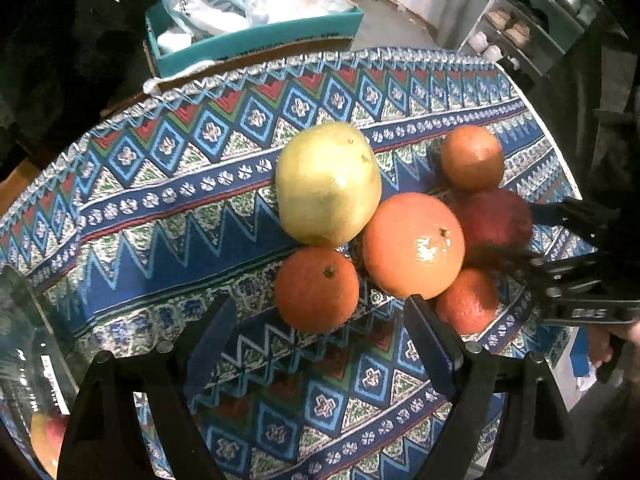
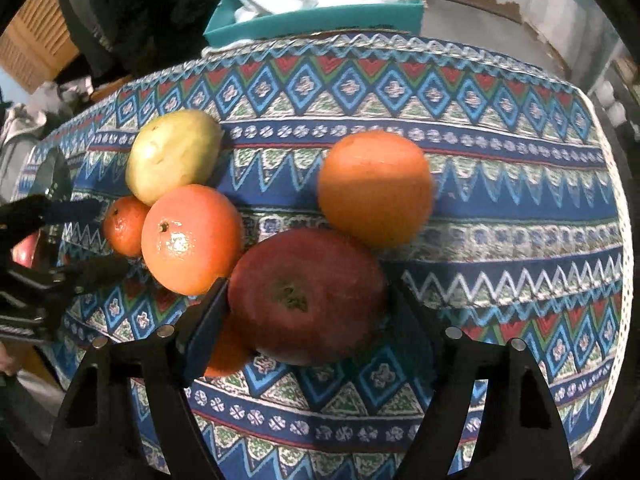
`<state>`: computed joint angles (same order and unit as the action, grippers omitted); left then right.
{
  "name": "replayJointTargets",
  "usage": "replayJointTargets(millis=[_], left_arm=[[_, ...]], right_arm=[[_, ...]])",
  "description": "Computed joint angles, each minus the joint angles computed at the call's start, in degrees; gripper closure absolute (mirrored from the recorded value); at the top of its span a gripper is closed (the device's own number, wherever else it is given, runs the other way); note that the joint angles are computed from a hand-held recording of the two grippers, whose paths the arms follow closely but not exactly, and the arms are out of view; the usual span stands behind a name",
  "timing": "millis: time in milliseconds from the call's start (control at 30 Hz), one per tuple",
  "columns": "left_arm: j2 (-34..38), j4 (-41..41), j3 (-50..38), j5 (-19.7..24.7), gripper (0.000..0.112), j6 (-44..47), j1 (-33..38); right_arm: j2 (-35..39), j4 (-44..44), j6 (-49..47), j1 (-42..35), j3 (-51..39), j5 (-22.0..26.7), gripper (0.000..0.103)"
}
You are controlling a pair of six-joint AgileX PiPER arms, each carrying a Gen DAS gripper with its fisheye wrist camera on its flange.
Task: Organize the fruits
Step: 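Grasp a large orange with the left gripper while the right gripper grasps another red apple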
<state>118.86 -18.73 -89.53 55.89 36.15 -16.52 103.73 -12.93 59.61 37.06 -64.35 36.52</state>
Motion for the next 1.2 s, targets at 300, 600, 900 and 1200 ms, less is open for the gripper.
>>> replayJointTargets(millis=[300, 600, 900, 1200], left_arm=[[2.2, -1.6, -0.4, -2.7, 0.026, -0.4, 1.2], [2.0, -4.1, -0.4, -0.7, 0.065, 2.2, 1.0], [-2.3, -5.0, 4.1, -2.6, 0.066, 5.6, 2.0], [-8.7, -7.5, 6.8, -1.2, 0.066, 8.6, 5.0]], right_arm=[[-5.9, -6.9, 8.8, 0.8, 3.3, 1.3, 0.025], [-4.8, -7.2, 9.0, 1.1, 2.3, 1.6, 0.025], [-3.2, -10.0, 10.7, 3.3, -1.5, 3.5, 0.025], [-3.8, -12.1, 11.4, 5.3, -4.9, 6.6, 0.025]])
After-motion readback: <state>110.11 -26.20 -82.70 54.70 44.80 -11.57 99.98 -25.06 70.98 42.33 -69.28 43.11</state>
